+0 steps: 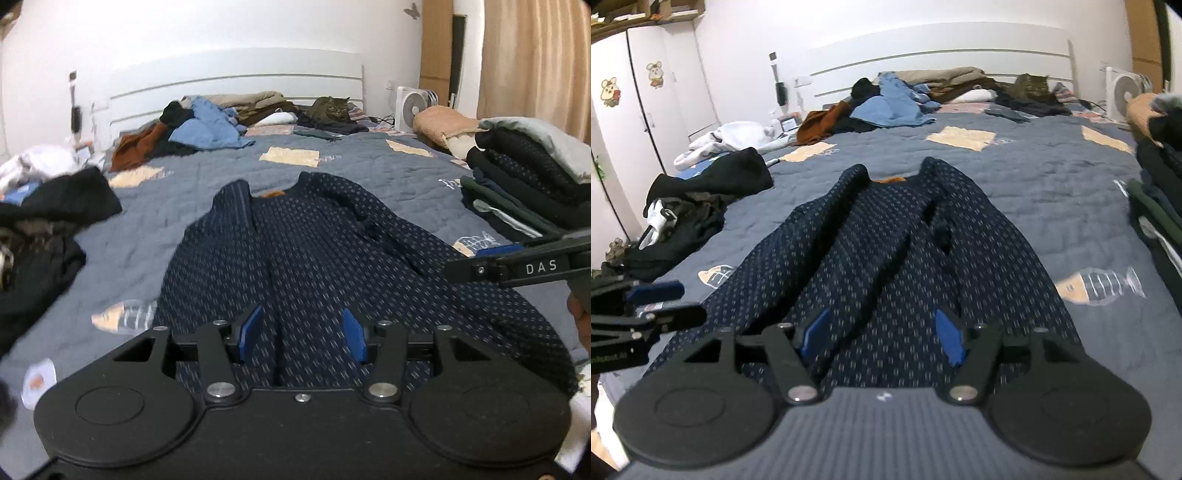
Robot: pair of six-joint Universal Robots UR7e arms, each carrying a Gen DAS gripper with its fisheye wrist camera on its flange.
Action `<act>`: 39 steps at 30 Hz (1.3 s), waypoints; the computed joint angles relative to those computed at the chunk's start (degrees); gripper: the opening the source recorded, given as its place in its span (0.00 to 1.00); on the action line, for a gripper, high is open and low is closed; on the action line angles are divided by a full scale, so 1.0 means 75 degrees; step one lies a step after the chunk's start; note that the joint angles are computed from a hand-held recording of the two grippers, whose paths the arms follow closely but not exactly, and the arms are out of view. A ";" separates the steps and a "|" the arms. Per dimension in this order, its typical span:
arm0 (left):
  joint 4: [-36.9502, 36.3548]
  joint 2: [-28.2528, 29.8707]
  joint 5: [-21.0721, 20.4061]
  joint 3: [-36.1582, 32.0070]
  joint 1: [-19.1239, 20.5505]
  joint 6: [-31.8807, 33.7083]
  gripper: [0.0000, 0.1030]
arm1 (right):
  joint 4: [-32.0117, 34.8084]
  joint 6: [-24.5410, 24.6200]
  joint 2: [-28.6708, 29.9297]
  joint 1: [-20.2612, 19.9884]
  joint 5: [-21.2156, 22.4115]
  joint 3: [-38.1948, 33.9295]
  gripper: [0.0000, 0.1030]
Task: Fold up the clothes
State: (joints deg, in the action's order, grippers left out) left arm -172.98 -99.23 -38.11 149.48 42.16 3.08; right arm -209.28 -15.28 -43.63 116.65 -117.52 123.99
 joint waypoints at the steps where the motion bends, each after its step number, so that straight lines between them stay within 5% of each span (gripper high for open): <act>1: 0.0124 -0.0146 0.0070 0.0126 -0.0105 -0.0182 0.51 | -0.0120 0.0070 -0.0001 0.0016 0.0002 0.0097 0.64; 10: 0.2544 -0.2083 0.0863 0.1036 -0.1149 -0.2129 0.61 | -0.1123 0.0182 0.0280 0.0216 -0.0208 0.0806 0.70; 17: 0.5524 -0.4038 0.1284 0.1230 -0.1858 -0.3583 0.64 | -0.1362 0.0084 0.0481 0.0485 -0.0372 0.0943 0.79; 27: 0.9711 -0.6377 0.1626 0.1089 -0.2842 -0.5802 0.65 | -0.1595 0.0051 0.0569 0.0649 -0.0242 0.1149 0.80; 39: 1.2489 -0.7041 0.1697 0.0627 -0.3360 -0.7234 0.66 | -0.1036 0.0420 0.0428 0.0671 0.0030 0.1176 0.80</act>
State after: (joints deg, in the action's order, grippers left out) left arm -79.31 -152.03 -25.39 154.18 16.96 -51.18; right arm -217.05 -12.13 -40.42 121.68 -117.29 132.81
